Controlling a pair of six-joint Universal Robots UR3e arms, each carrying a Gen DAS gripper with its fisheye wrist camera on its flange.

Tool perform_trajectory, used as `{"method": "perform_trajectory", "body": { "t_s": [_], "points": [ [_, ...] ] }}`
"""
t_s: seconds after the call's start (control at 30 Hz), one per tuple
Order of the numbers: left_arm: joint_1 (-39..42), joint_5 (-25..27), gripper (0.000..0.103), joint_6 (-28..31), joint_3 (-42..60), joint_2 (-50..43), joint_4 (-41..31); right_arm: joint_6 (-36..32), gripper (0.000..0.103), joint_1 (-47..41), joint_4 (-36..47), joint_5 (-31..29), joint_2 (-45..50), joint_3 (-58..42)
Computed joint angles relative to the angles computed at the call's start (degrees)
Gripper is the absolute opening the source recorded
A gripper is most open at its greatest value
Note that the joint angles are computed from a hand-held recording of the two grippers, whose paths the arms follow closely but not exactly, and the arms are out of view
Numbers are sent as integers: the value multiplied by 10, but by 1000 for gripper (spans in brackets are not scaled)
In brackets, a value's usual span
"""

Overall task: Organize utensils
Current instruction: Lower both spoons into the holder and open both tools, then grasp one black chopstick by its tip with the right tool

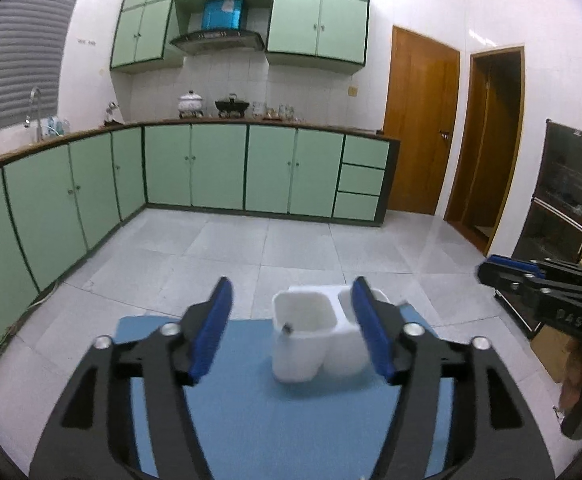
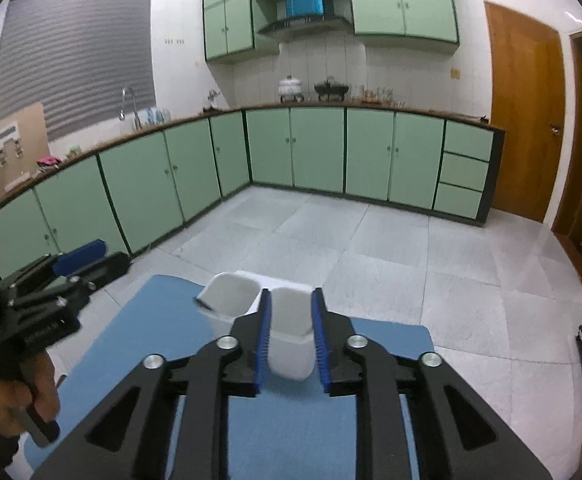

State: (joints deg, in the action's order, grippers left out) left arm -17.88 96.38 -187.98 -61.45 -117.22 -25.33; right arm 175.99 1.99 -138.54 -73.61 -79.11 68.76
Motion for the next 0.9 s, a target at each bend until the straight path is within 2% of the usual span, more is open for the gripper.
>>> {"method": "perform_trajectory", "body": {
  "t_s": [0.03,0.1,0.13,0.2,0.27,0.3,0.37,0.43,0.57,0.63,0.7,0.83,0.9],
  "points": [
    [-10,22,68,-2,-60,49,3,-1,26,-6,2,2,-60,60],
    [-21,31,74,-5,-180,133,44,-2,32,-21,-20,20,-168,180],
    [-42,65,78,-18,-240,185,39,5,35,-10,-23,-3,-228,240],
    [-71,91,78,-31,-360,267,75,6,39,-17,-67,13,-328,357],
    [-102,117,78,-38,-457,328,113,17,40,13,-70,-23,-414,438],
    [-127,146,78,-52,-493,353,116,28,40,30,-64,-35,-452,471],
    [-188,200,78,-83,-558,395,123,69,40,99,-78,-101,-511,536],
    [-266,279,78,-131,-601,409,124,105,40,182,-99,-185,-533,581],
    [-367,362,78,-239,-646,412,100,203,40,346,-136,-330,-520,640],
    [-399,386,78,-283,-664,407,96,253,40,417,-145,-390,-508,664],
    [-425,385,78,-326,-676,397,87,299,40,469,-147,-431,-496,683],
    [-478,415,78,-367,-677,348,76,355,40,513,-145,-454,-489,713],
    [-485,412,78,-384,-685,340,73,367,40,521,-154,-455,-484,730]
  ]
}}
